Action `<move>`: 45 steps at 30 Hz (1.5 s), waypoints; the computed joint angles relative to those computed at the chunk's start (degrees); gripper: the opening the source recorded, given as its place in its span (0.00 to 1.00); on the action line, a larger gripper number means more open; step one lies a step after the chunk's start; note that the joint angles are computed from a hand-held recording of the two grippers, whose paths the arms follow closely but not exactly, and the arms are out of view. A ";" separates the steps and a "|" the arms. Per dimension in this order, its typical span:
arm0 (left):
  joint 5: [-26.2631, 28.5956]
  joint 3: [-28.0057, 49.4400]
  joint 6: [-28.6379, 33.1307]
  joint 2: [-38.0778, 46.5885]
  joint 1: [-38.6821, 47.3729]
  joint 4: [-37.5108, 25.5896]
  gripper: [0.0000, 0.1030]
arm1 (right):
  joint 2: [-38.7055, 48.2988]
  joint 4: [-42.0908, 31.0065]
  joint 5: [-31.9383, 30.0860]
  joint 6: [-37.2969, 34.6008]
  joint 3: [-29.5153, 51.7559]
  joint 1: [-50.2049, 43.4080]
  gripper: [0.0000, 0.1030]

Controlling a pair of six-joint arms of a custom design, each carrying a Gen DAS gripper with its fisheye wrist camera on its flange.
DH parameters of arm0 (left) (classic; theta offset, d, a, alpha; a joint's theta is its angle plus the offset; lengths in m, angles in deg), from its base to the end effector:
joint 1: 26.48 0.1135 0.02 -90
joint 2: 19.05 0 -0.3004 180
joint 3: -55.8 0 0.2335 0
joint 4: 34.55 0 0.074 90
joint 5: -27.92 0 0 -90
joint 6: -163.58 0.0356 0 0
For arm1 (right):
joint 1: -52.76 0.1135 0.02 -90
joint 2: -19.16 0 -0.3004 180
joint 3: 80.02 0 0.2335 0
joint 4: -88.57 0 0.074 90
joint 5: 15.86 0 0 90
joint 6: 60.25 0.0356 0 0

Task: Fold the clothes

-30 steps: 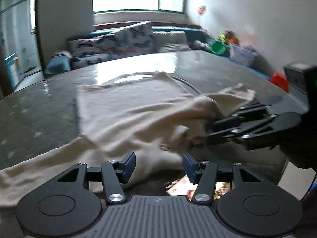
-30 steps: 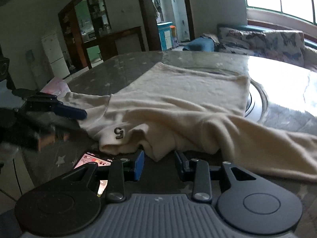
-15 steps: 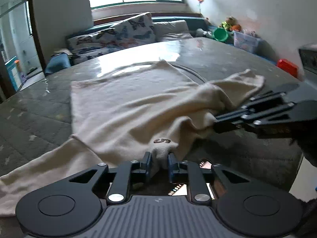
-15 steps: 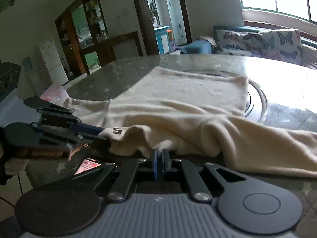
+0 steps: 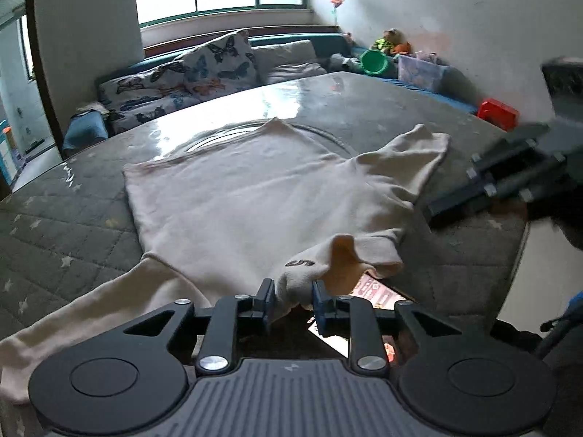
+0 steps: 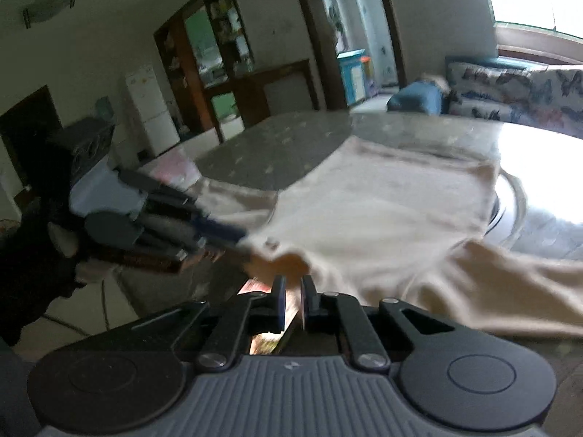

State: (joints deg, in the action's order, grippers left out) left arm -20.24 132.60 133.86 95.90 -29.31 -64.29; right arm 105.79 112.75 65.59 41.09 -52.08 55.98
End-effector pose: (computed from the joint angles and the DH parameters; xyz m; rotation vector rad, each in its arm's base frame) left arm 0.3666 -0.0419 0.1485 1.4105 1.9538 -0.5799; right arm 0.2130 0.0173 0.1520 0.0688 2.1807 0.3070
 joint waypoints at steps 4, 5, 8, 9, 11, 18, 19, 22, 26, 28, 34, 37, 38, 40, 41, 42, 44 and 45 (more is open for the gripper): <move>4.00 2.55 0.71 -1.13 1.12 -2.76 0.30 | 4.45 3.63 6.32 -1.20 1.59 -0.88 0.09; 4.59 2.85 -0.11 -1.51 1.17 -2.36 0.30 | 6.40 4.73 6.95 -1.69 1.99 -1.14 0.09; 5.85 4.66 -5.43 -1.59 -0.08 0.51 0.30 | 12.78 7.19 8.74 -2.84 3.41 -1.40 0.09; 5.36 5.46 -7.01 -0.82 -1.26 1.09 0.30 | 14.50 7.33 9.08 -3.00 3.86 -1.32 0.09; 4.33 7.30 -9.98 0.89 -3.60 1.94 0.30 | 16.49 7.52 9.09 -3.02 3.40 -0.91 0.09; -1.43 12.55 -14.54 8.42 -12.23 0.79 0.30 | 11.95 10.20 9.16 -3.01 -2.50 -6.62 0.29; -1.71 12.33 -14.31 8.79 -12.98 0.70 0.30 | 10.95 10.59 9.22 -3.11 -3.33 -8.09 0.29; -1.75 10.09 -12.33 8.63 -14.94 0.95 0.30 | 13.00 13.85 9.43 -3.79 -3.21 -15.13 0.29; -2.33 6.45 -9.94 7.64 -17.27 2.74 0.30 | 20.87 16.35 10.57 -6.61 1.21 -21.67 0.30; -2.82 5.60 -9.21 7.70 -18.24 2.74 0.30 | 24.73 16.08 10.66 -7.36 3.92 -24.42 0.30; -3.58 3.89 -7.79 7.89 -19.42 3.40 0.35 | 28.32 18.30 10.35 -8.65 5.25 -32.09 0.33; -3.20 3.83 -6.86 7.82 -19.63 2.49 0.35 | 28.42 19.18 9.90 -8.89 4.67 -35.21 0.33; -3.07 3.78 -6.54 7.75 -19.67 2.19 0.35 | 28.60 19.81 10.15 -9.22 4.36 -36.27 0.33; -2.54 4.06 -5.38 7.85 -19.78 1.02 0.36 | 29.68 21.63 9.08 -10.22 3.60 -38.24 0.33; -2.74 3.82 -5.37 7.90 -20.13 1.46 0.40 | 29.98 22.21 9.06 -10.48 3.33 -38.74 0.33; -2.74 3.37 -5.48 7.74 -20.36 1.89 0.43 | 29.92 22.36 9.69 -10.45 3.15 -38.61 0.33; -2.73 2.44 -5.70 7.41 -20.80 2.74 0.44 | 29.78 22.62 10.97 -10.38 2.82 -38.35 0.33; -2.46 2.23 -5.85 7.17 -20.81 2.80 0.44 | 29.72 22.75 11.61 -10.35 2.65 -38.21 0.33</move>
